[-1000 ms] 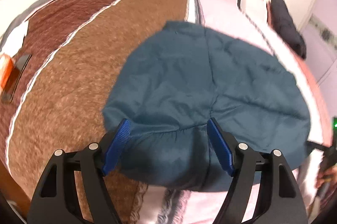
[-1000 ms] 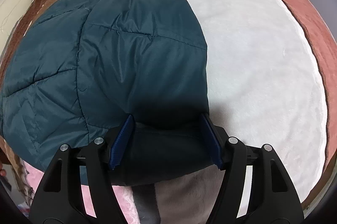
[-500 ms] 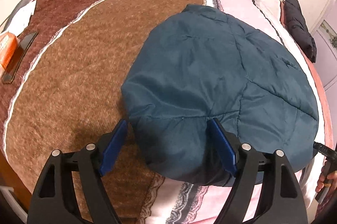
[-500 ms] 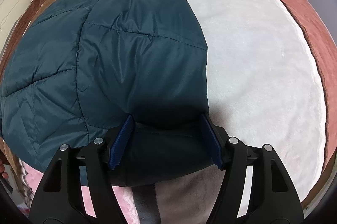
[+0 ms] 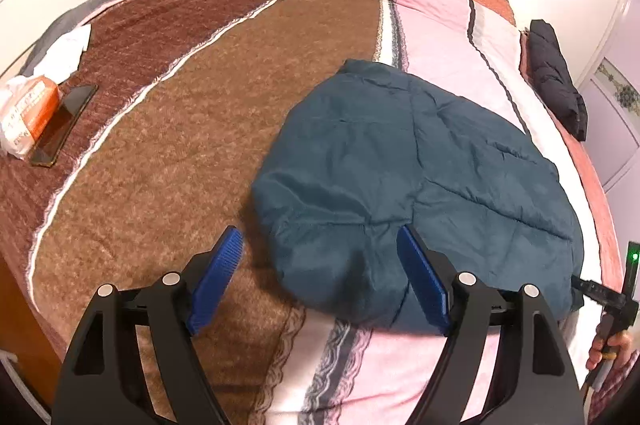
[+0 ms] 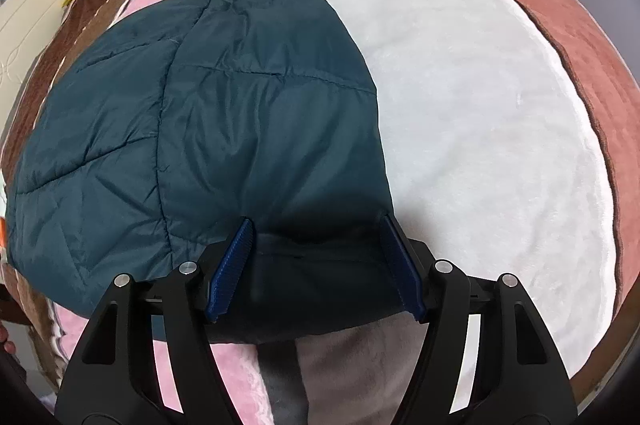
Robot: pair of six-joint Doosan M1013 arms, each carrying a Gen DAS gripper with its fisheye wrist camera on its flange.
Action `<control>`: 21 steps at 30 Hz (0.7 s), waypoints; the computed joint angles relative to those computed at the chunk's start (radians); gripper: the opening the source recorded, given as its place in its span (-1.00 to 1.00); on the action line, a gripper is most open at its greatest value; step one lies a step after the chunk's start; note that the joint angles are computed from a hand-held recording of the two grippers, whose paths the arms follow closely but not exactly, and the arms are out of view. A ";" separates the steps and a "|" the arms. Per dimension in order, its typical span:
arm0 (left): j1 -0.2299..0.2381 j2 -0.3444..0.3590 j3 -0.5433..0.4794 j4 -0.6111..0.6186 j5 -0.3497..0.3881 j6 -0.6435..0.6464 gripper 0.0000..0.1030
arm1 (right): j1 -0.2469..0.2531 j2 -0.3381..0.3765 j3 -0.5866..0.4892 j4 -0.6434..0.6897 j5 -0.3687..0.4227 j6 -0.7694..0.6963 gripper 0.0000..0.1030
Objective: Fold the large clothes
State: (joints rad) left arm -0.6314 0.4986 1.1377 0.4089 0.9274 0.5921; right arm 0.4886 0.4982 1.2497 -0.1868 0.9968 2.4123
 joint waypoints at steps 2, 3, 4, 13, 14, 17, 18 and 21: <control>-0.004 -0.006 0.004 0.004 0.005 -0.002 0.51 | 0.002 -0.001 -0.003 -0.008 0.008 0.000 0.26; -0.006 -0.014 0.015 0.005 -0.005 -0.018 0.51 | 0.003 -0.004 -0.002 -0.007 0.004 -0.002 0.26; -0.005 -0.022 0.027 -0.003 -0.017 -0.029 0.51 | 0.004 -0.007 0.000 -0.004 -0.003 -0.005 0.26; 0.022 -0.080 0.162 -0.251 -0.227 -0.198 0.56 | 0.037 -0.017 -0.025 -0.059 -0.042 -0.010 0.26; 0.027 -0.080 0.172 -0.292 -0.255 -0.198 0.56 | 0.040 -0.016 -0.032 -0.059 -0.049 -0.016 0.26; 0.032 -0.069 0.191 -0.357 -0.314 -0.251 0.56 | 0.053 -0.010 -0.058 -0.044 -0.075 -0.046 0.25; 0.033 -0.065 0.194 -0.363 -0.330 -0.278 0.57 | 0.055 -0.002 -0.074 -0.031 -0.088 -0.065 0.24; 0.037 -0.048 0.197 -0.378 -0.384 -0.345 0.58 | 0.065 0.029 -0.139 -0.006 -0.097 -0.118 0.08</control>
State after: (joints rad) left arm -0.5949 0.4505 1.3350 0.0305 0.5435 0.2470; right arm 0.5533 0.5268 1.1108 -0.1929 0.9000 2.2939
